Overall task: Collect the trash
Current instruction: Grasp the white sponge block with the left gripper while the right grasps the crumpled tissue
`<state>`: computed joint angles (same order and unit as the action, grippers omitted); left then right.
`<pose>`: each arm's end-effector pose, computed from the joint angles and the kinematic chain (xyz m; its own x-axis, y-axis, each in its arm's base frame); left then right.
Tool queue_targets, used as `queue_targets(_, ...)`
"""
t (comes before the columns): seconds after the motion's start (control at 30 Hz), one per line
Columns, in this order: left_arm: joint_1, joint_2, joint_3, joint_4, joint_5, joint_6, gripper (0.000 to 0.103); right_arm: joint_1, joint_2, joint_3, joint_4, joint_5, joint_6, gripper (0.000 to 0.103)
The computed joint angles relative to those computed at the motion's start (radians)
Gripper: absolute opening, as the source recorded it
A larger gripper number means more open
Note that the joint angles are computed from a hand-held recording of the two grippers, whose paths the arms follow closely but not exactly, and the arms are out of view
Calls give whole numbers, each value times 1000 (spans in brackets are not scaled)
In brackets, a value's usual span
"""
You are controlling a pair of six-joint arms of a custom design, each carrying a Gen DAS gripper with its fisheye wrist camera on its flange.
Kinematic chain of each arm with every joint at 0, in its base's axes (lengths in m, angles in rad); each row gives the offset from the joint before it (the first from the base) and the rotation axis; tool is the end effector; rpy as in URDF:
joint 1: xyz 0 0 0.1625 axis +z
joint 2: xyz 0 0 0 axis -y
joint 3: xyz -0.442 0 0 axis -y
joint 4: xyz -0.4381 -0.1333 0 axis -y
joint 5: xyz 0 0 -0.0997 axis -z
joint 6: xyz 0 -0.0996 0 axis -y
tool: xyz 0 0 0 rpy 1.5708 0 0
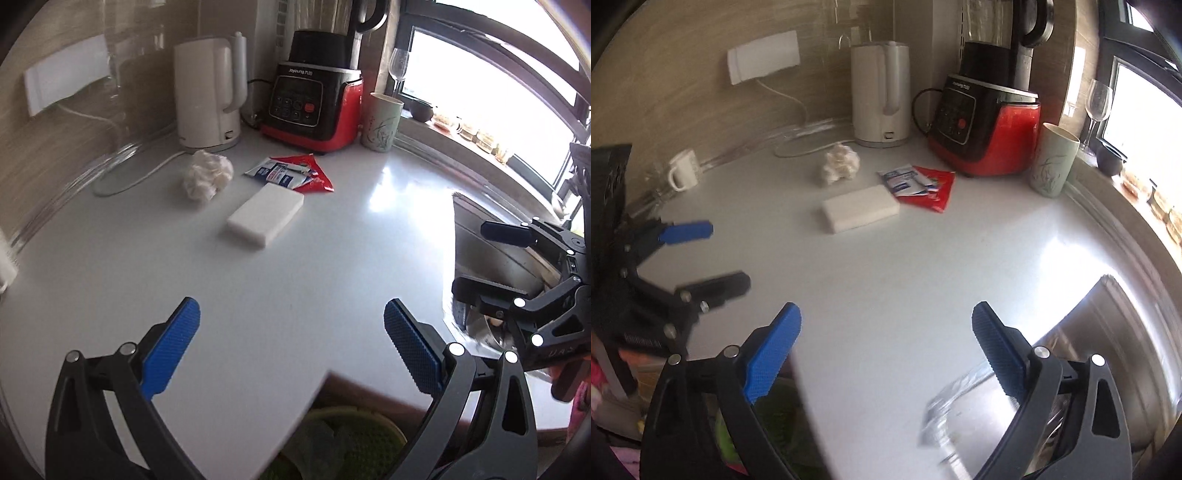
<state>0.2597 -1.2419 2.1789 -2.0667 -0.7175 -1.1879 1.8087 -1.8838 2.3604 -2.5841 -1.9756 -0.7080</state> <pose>-0.3953 -0.3206 0.1260 -0.7576 0.0529 -0.6506 0.4583 0.7528 -0.4725 0.1823 -0.3526 0.3543 -0.5829 -0.5590 0.5896 -0.7656 0.6209 -0.1683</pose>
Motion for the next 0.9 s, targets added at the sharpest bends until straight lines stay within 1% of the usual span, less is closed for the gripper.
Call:
queue_targets(0.1, 82, 46, -24, -123, 12, 168, 96, -51, 64, -47, -16, 25, -32, 93)
queue_targets(0.23, 180, 108, -62, -243, 5, 349, 96, -102, 155, -116, -39, 43, -66, 93)
queue_targets(0.4, 291, 195, -124, -320, -3, 526, 96, -141, 257, -204, -55, 54, -78, 93)
queue_targets(0.5, 345, 235, -159, -342, -6, 615, 96, -157, 308, -253, -66, 67, -87, 93)
queue_targets(0.6, 376, 257, -180, -354, 5, 680, 95, -168, 341, -285, -61, 75, -82, 93)
queue_targets(0.67, 394, 262, -191, -371, -25, 714, 85, -174, 359, -301, -50, 81, -77, 93)
queue_targets(0.73, 409, 255, -191, -411, -59, 719, 62, -175, 377, -312, -48, 81, -77, 93)
queue_targets(0.8, 410, 250, -193, -403, -48, 696, 49, -173, 398, -325, -47, 81, -81, 93)
queue_targets(0.9, 411, 245, -192, -394, -49, 686, 48, -166, 421, -336, -48, 89, -80, 93)
